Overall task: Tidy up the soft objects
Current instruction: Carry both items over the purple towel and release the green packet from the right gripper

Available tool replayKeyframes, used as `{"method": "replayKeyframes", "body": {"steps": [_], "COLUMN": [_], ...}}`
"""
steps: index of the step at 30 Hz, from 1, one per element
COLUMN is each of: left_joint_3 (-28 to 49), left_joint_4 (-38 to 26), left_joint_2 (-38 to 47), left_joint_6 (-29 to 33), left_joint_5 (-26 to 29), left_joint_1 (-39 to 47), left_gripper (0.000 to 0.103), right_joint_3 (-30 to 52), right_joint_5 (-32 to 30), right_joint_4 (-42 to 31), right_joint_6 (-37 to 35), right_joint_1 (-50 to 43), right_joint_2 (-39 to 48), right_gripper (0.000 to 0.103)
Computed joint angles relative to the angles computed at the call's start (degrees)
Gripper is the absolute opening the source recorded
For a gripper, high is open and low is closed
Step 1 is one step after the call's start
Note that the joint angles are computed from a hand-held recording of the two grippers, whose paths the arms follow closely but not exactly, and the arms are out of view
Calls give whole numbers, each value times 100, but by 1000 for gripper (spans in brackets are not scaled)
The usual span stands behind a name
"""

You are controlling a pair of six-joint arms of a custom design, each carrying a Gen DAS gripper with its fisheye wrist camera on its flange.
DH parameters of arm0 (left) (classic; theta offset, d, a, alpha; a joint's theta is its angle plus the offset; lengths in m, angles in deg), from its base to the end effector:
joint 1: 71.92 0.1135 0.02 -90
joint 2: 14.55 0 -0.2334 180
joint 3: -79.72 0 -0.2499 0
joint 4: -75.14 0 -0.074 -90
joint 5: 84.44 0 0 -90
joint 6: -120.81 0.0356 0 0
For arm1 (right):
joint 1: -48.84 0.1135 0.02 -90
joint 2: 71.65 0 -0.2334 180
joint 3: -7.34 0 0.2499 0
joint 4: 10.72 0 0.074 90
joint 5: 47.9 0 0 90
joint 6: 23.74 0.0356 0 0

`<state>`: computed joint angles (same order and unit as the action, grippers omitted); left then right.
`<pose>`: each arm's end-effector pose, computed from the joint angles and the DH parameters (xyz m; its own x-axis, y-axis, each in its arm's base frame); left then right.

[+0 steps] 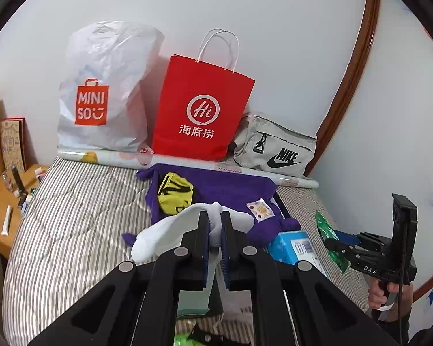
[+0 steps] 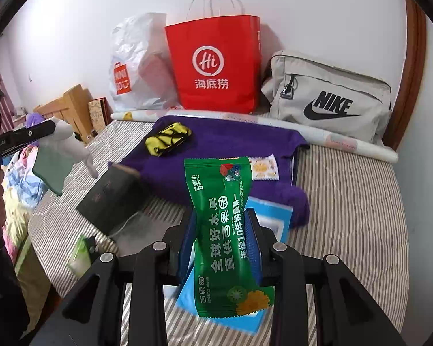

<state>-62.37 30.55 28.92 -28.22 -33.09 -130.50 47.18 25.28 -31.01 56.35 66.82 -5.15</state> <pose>0.1048 -0.1288 0.1717 -0.5985 -0.3048 -0.7409 -0.1076 0.9470 -0.3027 0.2099 0.0790 0.1364 -0.6015 -0.3684 -0.7088 -0.5958 0.7980 0.0908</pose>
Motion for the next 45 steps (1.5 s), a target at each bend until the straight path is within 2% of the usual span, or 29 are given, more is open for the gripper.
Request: {"method": "replayKeyframes", "body": {"steps": [6, 12, 19, 26, 32, 45], "left_joint_3": [243, 623, 1041, 1227, 1430, 2087], "left_joint_4": [997, 1873, 2819, 3579, 3803, 3563], "left_joint_2": [663, 1671, 3019, 3890, 4510, 5959], "left_joint_6": [1043, 1760, 2314, 2544, 2722, 2865], "left_joint_5": [856, 1564, 2376, 3117, 3379, 3783], "left_joint_1": [1070, 1893, 2614, 3202, 3569, 4051], "left_gripper": [8, 8, 8, 8, 8, 9], "right_joint_3": [746, 1491, 2371, 3276, 4110, 5329], "right_joint_5": [-78, -23, 58, 224, 440, 721], "right_joint_4": [289, 427, 473, 285, -97, -779], "right_joint_6": [63, 126, 203, 164, 220, 187], "right_joint_1": [-98, -93, -5, 96, 159, 206], "right_joint_2": [1104, 2111, 3233, 4209, 5016, 6088], "right_gripper": [34, 34, 34, 34, 34, 34]}}
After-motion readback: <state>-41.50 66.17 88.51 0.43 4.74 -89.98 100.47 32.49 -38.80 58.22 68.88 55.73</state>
